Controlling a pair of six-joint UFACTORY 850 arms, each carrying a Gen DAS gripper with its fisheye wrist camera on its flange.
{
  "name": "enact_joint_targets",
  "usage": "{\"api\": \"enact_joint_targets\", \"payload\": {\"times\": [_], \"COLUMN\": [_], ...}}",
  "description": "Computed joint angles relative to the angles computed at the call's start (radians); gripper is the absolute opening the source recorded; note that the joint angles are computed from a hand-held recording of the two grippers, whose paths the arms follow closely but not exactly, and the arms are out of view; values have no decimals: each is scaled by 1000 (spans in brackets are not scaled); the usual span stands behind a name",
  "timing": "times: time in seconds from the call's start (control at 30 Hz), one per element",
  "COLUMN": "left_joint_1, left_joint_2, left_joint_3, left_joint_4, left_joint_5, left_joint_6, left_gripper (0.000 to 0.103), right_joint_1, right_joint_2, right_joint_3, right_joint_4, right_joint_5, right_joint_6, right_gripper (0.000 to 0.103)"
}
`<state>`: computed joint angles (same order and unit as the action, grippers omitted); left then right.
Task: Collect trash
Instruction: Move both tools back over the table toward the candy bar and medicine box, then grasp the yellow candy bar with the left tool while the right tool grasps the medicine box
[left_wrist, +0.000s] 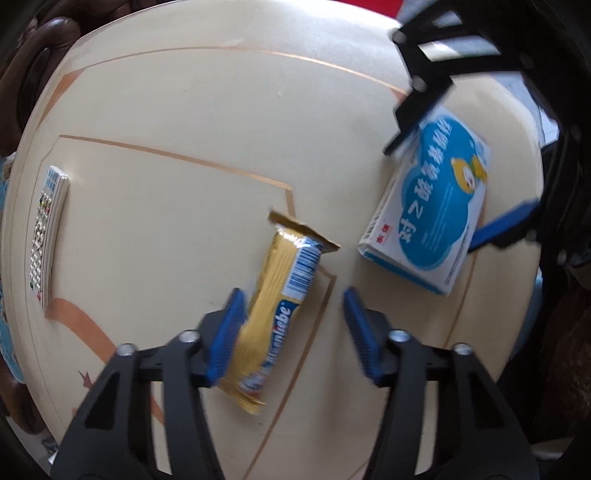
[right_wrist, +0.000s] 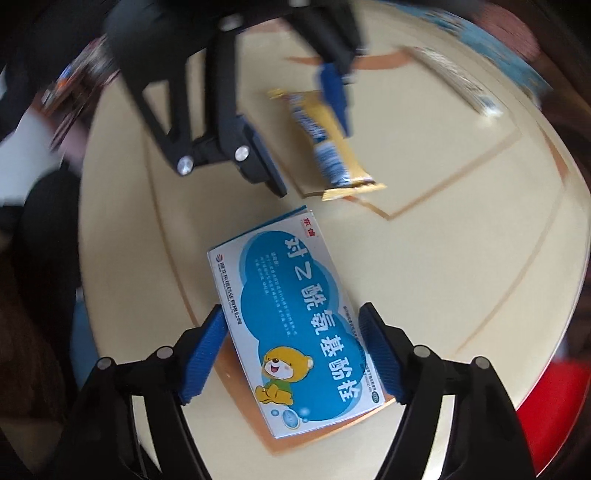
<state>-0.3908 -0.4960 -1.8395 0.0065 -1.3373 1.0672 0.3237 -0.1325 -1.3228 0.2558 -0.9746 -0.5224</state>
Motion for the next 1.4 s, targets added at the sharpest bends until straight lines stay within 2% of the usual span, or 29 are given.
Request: {"api": "enact_joint_targets", "payload": {"times": [0.1, 0.13, 0.23, 0.3, 0.47, 0.6, 0.7, 0.97, 1.1, 1.4], "left_joint_1": [-8, -12, -10, -5, 4, 13, 23, 67, 57, 114], "left_joint_2": [27, 49, 93, 110, 195, 296, 361, 582, 670, 837], "left_joint_3": [32, 60, 116, 139, 250, 378, 450, 624, 655, 717], "left_joint_4": [2, 4, -3, -14, -18, -45, -83, -153, -117, -169], "left_joint_5": [11, 31, 89, 109, 235, 345, 396, 530, 587, 612], "left_joint_6": [-30, -40, -93, -147, -259, -304, -339, -410, -561, -742], "left_gripper": [23, 19, 18, 18, 18, 18, 18, 18, 18, 18], "right_joint_1": [21, 25, 46, 41, 74, 104, 128, 270, 355, 540], "right_joint_2": [26, 35, 65, 88, 159, 218, 259, 331, 385, 448], "right_joint_3": [27, 38, 68, 89, 148, 199, 225, 227, 229, 176], "right_joint_4": [-61, -71, -181, -166, -295, -348, -417, -681, -812, -996], "right_joint_5": [52, 63, 89, 101, 167, 217, 229, 159, 101, -52], "right_joint_6": [185, 237, 489, 555, 782, 959, 1062, 1368, 1516, 1756], "right_gripper": [70, 70, 69, 69, 68, 68, 68, 68, 68, 68]}}
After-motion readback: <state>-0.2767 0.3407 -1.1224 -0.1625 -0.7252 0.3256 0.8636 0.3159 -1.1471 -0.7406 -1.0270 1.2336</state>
